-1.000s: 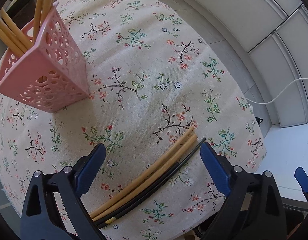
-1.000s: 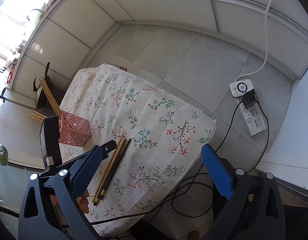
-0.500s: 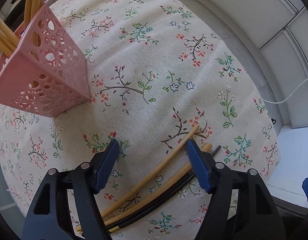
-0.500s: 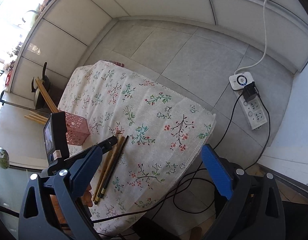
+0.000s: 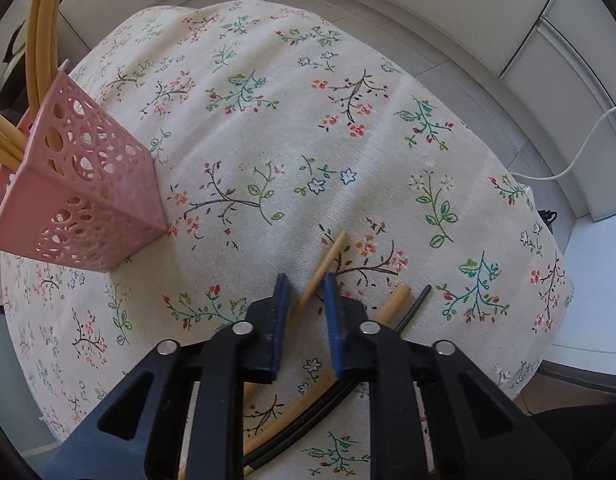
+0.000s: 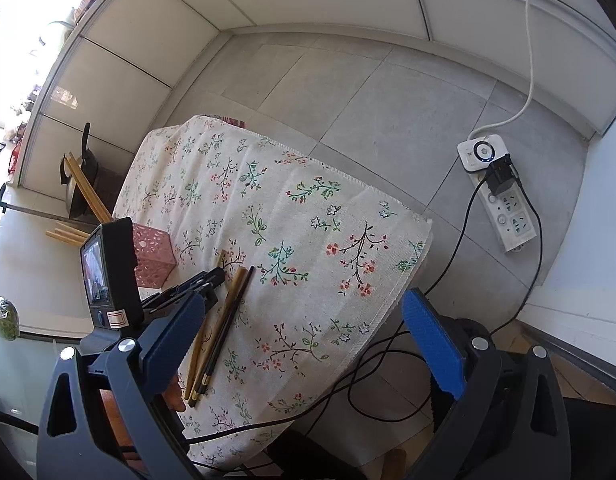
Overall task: Organize utensils
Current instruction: 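Lower both tools to the remaining chopsticks and grasp one with the left tool, then lift the chopstick upright with the left tool while the right tool grasps another chopstick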
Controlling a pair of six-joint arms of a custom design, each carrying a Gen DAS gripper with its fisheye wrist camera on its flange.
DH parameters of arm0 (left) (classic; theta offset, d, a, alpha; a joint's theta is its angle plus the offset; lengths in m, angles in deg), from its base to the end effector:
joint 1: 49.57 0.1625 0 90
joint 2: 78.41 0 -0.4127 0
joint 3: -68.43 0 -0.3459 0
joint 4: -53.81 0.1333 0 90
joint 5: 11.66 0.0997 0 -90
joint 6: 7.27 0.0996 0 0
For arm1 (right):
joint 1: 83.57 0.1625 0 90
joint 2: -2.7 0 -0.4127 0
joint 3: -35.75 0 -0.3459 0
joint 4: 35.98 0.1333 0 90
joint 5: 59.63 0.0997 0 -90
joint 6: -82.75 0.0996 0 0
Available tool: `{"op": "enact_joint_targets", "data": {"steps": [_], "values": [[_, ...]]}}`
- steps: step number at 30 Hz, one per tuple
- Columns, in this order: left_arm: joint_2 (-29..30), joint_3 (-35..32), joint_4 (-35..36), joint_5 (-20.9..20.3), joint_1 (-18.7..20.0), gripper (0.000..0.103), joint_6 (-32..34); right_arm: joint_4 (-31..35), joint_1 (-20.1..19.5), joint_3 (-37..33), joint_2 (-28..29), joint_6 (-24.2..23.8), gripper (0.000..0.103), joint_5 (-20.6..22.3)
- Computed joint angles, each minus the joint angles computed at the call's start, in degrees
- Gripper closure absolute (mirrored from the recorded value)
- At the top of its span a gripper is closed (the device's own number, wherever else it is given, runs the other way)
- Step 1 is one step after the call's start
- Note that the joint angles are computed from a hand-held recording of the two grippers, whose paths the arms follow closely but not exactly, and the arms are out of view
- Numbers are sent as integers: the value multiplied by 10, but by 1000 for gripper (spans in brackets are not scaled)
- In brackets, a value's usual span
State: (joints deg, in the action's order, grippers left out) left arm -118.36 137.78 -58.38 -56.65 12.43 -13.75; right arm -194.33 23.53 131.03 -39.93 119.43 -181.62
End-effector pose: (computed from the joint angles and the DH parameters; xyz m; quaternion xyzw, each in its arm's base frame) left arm -0.1524 -0.7206 0.1753 0.1958 0.9013 -0.0577 0.3821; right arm 0.2629 -0.5807 0.1127 -0.1990 -0.9320 0.2406 0.1841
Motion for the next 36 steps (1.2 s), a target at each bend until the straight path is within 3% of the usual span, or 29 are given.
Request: {"op": "enact_joint_targets", "data": {"steps": [10, 20, 28, 32, 34, 36], "values": [[-82, 113, -141, 14, -12, 94, 78, 10, -9, -22, 25, 8, 7, 39], [-174, 195, -179, 37, -30, 98, 70, 33, -8, -93, 84, 3, 7, 89], [-248, 234, -205, 30, -42, 98, 50, 101, -9, -189, 150, 7, 8, 126], [-277, 254, -234, 24, -45, 98, 49, 142, 1, -245, 185, -18, 18, 122], [-287, 258, -245, 21, -44, 98, 48, 177, 3, -279, 205, -27, 26, 120], [-293, 257, -252, 18, -43, 98, 46, 202, 2, -301, 218, -28, 41, 117]]}}
